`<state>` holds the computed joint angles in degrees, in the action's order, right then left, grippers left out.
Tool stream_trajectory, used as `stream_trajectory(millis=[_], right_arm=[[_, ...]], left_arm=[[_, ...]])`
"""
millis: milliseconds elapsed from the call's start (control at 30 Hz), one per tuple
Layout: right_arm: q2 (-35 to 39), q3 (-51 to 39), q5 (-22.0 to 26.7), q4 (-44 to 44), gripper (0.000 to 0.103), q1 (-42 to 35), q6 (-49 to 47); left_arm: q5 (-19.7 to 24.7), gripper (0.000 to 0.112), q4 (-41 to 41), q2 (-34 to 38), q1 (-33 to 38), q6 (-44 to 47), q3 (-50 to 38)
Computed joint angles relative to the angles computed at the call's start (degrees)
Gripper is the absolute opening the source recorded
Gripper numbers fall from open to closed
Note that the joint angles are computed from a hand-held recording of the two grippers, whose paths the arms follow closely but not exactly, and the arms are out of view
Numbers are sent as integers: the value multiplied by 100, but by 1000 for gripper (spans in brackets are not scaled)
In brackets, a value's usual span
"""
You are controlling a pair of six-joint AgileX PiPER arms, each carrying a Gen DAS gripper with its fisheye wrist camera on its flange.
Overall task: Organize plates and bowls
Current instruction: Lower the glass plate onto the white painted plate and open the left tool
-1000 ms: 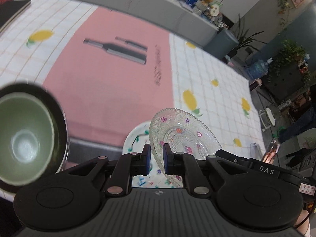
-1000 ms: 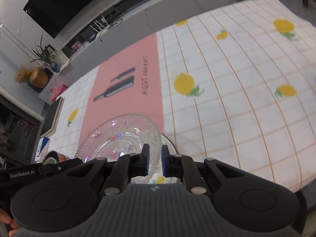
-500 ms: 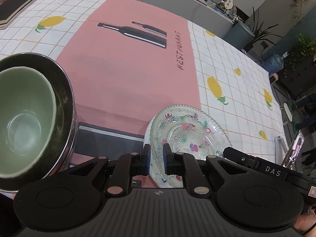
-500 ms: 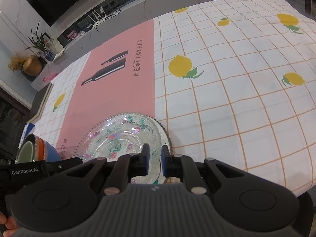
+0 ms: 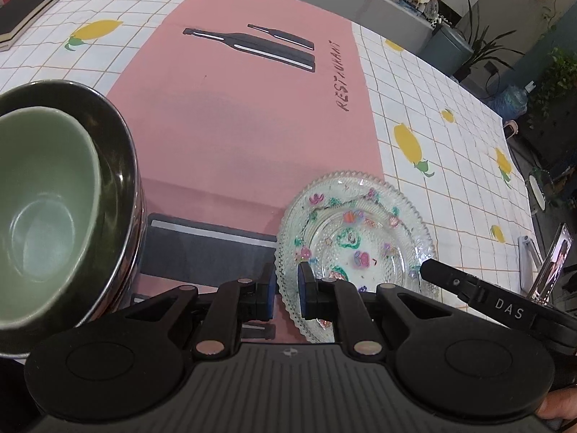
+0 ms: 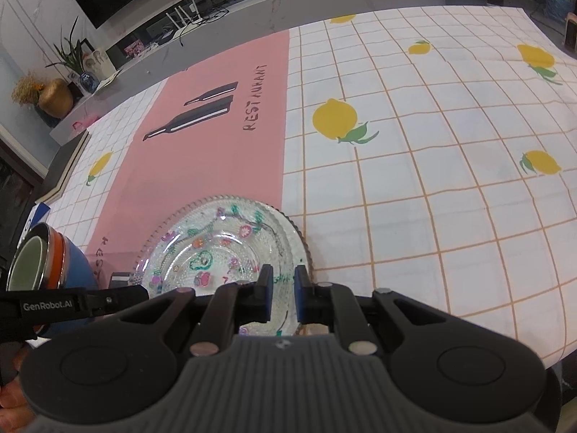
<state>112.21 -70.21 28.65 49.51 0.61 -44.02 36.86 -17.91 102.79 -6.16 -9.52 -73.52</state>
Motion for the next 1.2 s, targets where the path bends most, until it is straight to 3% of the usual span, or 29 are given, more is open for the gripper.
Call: stream_trajectory(millis=[67,200,267,567,600,667,867,1200], right_arm=[[-65,95,-80,153,17,-6,-153],[-237,326,-210,661,35,-95,-623],[-217,346,-252,609,37,-130,-521],[168,368,375,1488,37,-496,-446],[174,411,373,1617,30,-503,-530],[200,429,458,1754,26,-528,-582],[148,401,297,1484,26,-392,-311],[415,-159,170,906,26,-263,423]], left_arm=[[27,14,120,-5,-44,-60,-44],[-59,17,396,-37,-111,-279,-45],[-124,19,301,-31,-74,-275,-20],[1,23,-426,250,103,46,-171],[-32,23,-451,255,104,69,-158],[-50,23,-447,274,97,49,-174],[94,23,203,346,-120,-365,-416],[240,23,566,627,-232,-753,-882]])
